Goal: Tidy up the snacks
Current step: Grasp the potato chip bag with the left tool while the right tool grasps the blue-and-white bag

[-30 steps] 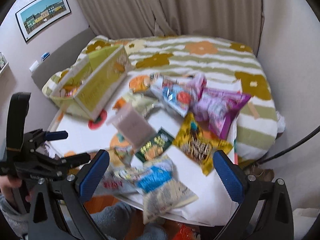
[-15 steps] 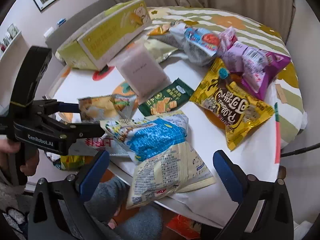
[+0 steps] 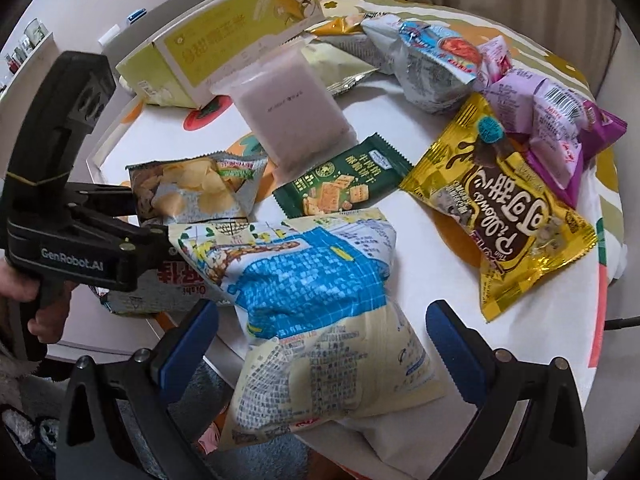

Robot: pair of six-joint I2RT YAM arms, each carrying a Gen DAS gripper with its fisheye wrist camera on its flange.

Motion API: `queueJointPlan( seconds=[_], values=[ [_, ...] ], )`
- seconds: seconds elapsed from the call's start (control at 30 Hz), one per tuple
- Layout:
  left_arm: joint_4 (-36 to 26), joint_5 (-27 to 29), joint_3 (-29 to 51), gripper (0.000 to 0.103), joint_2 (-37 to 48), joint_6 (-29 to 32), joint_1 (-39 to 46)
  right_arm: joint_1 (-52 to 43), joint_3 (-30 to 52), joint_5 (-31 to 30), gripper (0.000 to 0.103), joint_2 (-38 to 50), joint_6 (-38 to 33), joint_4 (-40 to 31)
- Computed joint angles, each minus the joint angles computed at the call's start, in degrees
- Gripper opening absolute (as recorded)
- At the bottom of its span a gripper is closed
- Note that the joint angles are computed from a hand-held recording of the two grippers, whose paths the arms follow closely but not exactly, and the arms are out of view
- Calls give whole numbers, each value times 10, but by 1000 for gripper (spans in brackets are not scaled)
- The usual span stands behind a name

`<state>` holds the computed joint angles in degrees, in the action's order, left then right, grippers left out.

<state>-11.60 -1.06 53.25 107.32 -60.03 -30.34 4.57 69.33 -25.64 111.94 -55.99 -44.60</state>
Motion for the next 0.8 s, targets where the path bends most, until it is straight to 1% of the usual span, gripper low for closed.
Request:
queueJointPlan(
  seconds=[0.13, 0.17, 0.2, 0.37, 0.47, 0.5, 0.6, 0.8],
  values=[
    [-23, -12, -2, 69, -17, -7, -10, 4, -3, -1, 103, 11, 0, 9],
    [-28, -16, -3, 69, -19, -9, -11, 4, -3, -2, 101, 13, -1, 10],
    [-33, -17, 2, 69, -18, -9, -10, 6, -1, -1, 96, 17, -2, 10],
    [-47, -19, -10, 69, -37, -3, -4, 15, -4, -2, 84, 21, 1, 20],
    [-54, -19, -11, 69, -43, 3, -2, 20, -23, 3, 72, 5, 3, 39],
    [-57, -21, -13, 69, -47, 4, -2, 20, -23, 2, 69, 3, 5, 39],
    [-70, -23, -13, 68, -59, 11, -4, 21, -32, 2, 65, -11, 11, 39],
    [-98, -37, 0, 68, -80, 18, -13, 3, -39, -24, 65, -58, 21, 13]
  ],
)
